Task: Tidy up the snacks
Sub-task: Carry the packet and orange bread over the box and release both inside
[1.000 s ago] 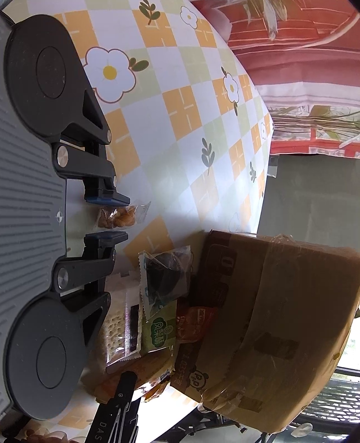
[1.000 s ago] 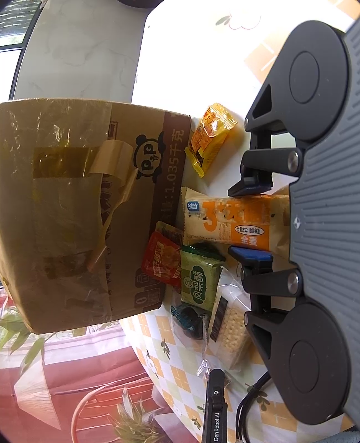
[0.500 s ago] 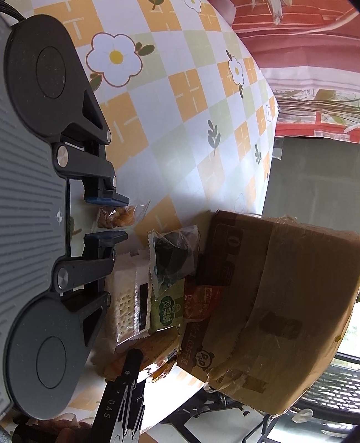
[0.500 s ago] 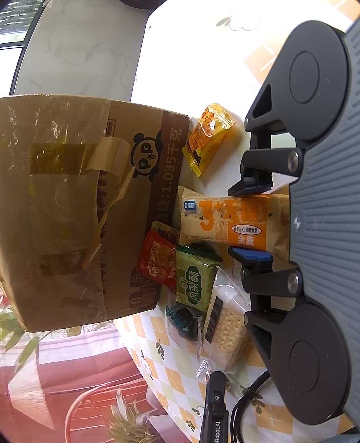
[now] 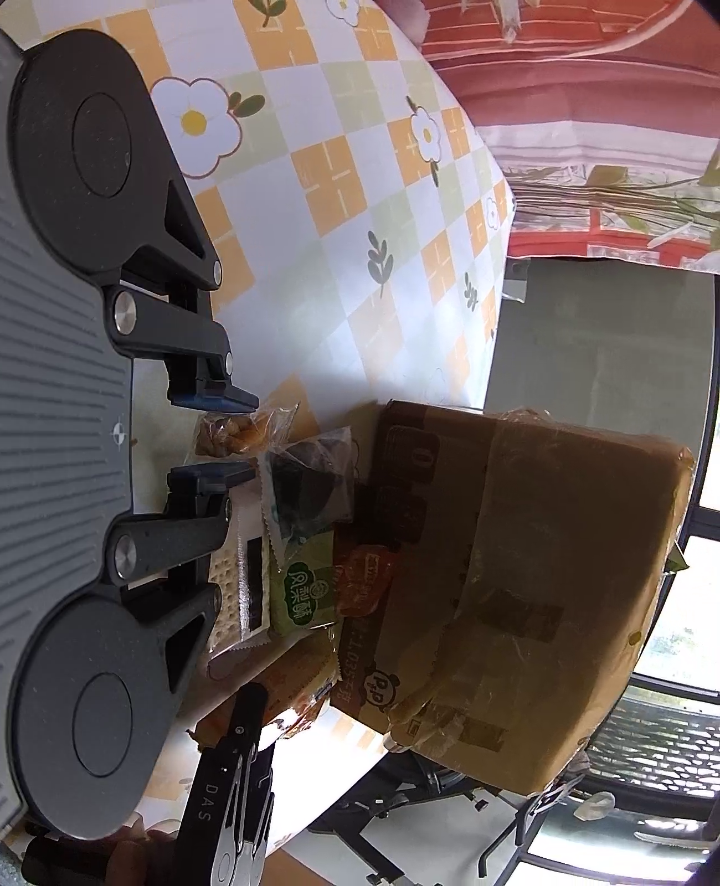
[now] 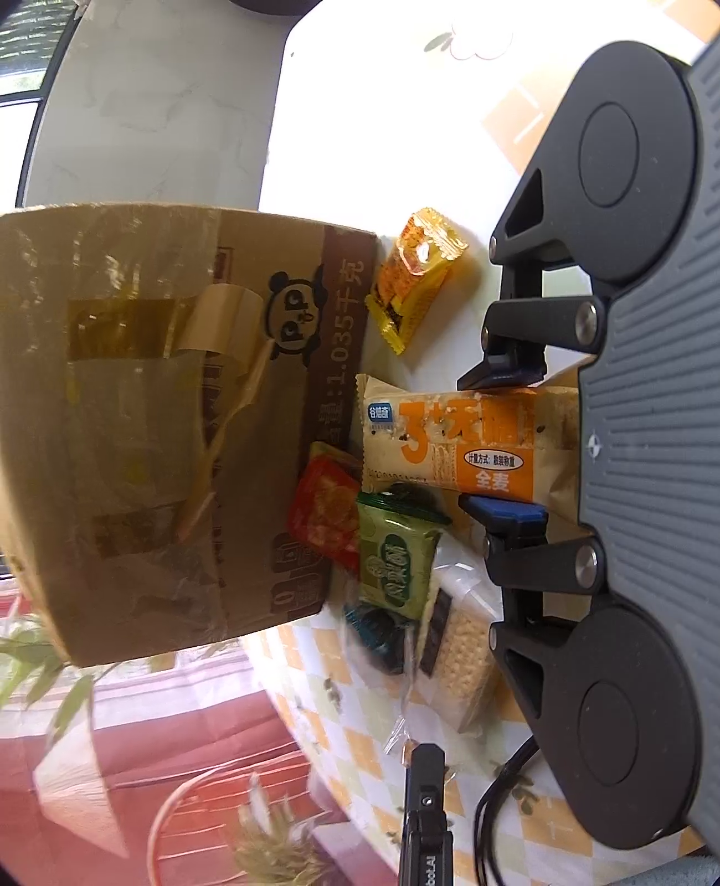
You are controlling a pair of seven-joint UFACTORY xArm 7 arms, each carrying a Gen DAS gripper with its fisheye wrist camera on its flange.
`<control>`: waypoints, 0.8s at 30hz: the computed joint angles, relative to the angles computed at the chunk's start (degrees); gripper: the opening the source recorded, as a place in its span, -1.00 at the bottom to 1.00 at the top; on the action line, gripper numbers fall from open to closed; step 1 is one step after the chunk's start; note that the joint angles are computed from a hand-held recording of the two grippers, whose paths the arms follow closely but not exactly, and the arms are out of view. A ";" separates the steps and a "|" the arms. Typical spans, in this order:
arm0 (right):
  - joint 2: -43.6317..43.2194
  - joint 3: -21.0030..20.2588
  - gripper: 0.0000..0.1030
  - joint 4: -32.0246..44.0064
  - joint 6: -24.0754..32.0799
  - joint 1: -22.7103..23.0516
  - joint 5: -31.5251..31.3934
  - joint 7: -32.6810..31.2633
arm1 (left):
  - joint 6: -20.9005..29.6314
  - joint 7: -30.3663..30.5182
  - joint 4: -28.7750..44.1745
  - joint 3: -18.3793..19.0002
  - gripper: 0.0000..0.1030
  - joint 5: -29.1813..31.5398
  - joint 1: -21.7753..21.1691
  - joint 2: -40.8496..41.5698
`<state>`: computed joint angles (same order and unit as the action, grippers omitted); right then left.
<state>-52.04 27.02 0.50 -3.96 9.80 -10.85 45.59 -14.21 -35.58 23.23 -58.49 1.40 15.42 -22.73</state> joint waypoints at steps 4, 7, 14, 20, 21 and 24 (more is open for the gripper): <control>-6.80 -0.95 -0.24 -1.64 6.24 3.87 0.49 1.93 | -2.78 2.14 0.36 2.15 -0.62 0.15 -1.88 0.04; -14.93 -2.85 -0.24 -3.95 11.88 8.12 0.69 4.50 | -4.17 4.27 1.16 2.38 -0.62 -1.44 -2.77 0.83; -25.57 -5.06 -0.24 -3.91 16.11 9.05 -2.14 6.64 | -6.51 11.21 4.67 4.55 -0.62 -2.82 -5.37 4.48; -23.99 -6.28 -0.24 0.68 7.10 0.44 -2.69 4.02 | -9.76 19.06 12.70 4.76 -0.62 -4.59 -4.41 8.69; -23.32 -6.20 -0.24 1.69 5.79 -1.17 -2.63 3.26 | -10.20 20.44 14.18 4.49 -0.61 -5.00 -4.28 9.73; -21.05 -7.88 -0.24 4.42 4.28 -3.52 -2.16 -0.36 | -10.64 25.35 18.81 2.54 -0.61 -7.37 -3.47 13.92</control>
<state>-73.09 19.15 4.92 0.32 6.28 -13.02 45.23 -24.85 -10.24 42.04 -55.94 -5.98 11.95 -8.81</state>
